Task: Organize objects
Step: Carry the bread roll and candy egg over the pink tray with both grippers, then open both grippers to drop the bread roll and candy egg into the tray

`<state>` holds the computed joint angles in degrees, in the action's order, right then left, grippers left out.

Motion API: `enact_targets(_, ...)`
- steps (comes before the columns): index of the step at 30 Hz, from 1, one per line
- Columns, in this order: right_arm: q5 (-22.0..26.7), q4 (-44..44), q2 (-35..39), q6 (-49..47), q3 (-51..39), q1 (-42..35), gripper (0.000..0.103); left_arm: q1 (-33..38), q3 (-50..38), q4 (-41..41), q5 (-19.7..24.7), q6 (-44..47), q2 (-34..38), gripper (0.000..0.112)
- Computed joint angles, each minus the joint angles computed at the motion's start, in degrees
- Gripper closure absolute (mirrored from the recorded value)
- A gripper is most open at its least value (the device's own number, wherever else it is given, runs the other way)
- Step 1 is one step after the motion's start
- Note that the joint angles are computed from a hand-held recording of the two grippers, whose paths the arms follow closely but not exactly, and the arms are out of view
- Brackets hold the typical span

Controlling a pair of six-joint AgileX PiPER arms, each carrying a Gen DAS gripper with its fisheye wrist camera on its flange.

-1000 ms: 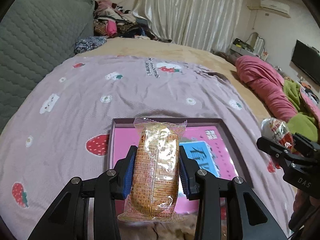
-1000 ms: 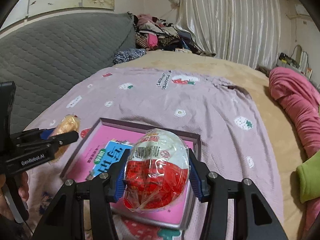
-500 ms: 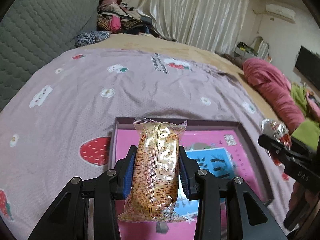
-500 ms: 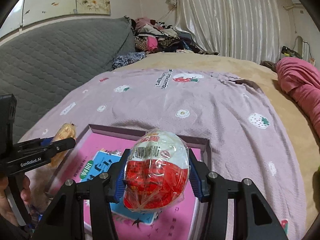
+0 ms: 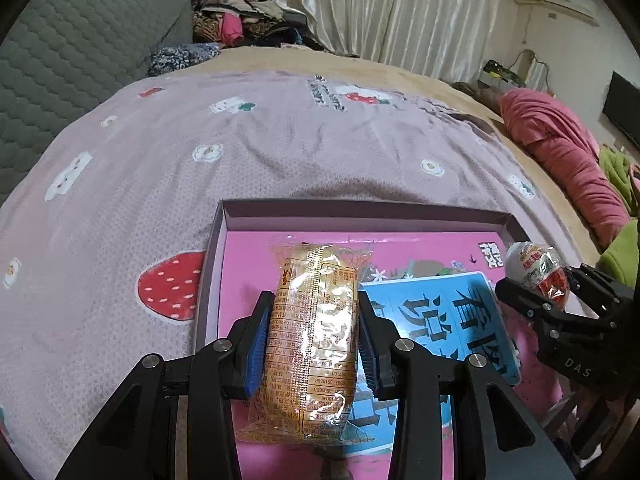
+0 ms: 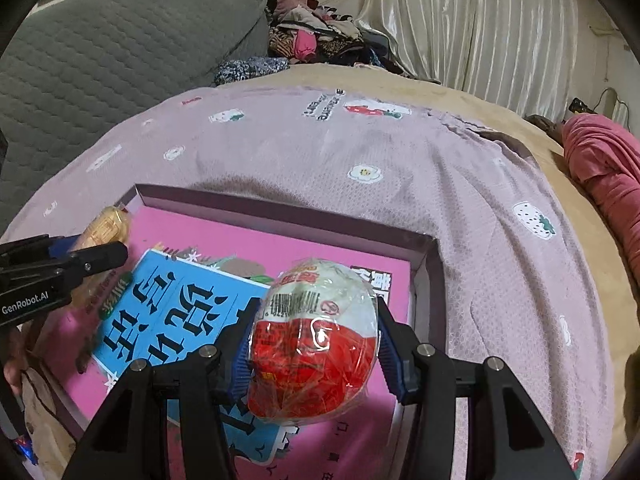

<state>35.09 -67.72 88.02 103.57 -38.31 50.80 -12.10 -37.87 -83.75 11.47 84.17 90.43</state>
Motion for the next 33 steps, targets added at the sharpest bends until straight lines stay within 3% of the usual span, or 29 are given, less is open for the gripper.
enact_targets(9,-2.32,7.26,1.96,-6.89,-1.90,-3.19,0.050,-1.10,-2.18,11.07,-1.21,-12.09,4.17,0.072)
enact_targets(17,-2.43,9.59,3.18,-9.82,-2.64,-3.85,0.050,-1.86,-2.11,10.77,-2.17,-12.21,4.34,0.070)
enact_targets(22,-1.48,9.28,3.29,-9.38,-2.78,-3.29,0.050,-1.48,-1.70,9.68,-1.07,-11.42,3.31,0.061)
enact_targets(24,-1.43,8.98,2.90,-8.64,-2.53,-3.29,0.048,-1.32,-1.02,7.03,-1.19,-8.83,2.26,0.048)
enact_targets(26,-1.47,8.26,2.39,-7.69,-2.18,-3.27,0.040,-1.37,-1.29,11.70,-1.57,-13.46,2.10,0.039)
enact_targets(28,-1.36,7.92,2.02,-7.07,-2.02,-3.25,0.033,-1.31,-1.41,12.84,-1.70,-14.66,2.13,0.039)
enact_targets(33,1.78,6.32,0.74,-4.55,-1.48,-1.44,0.031,-0.14,-1.02,20.13,0.13,-21.87,-0.05,0.036)
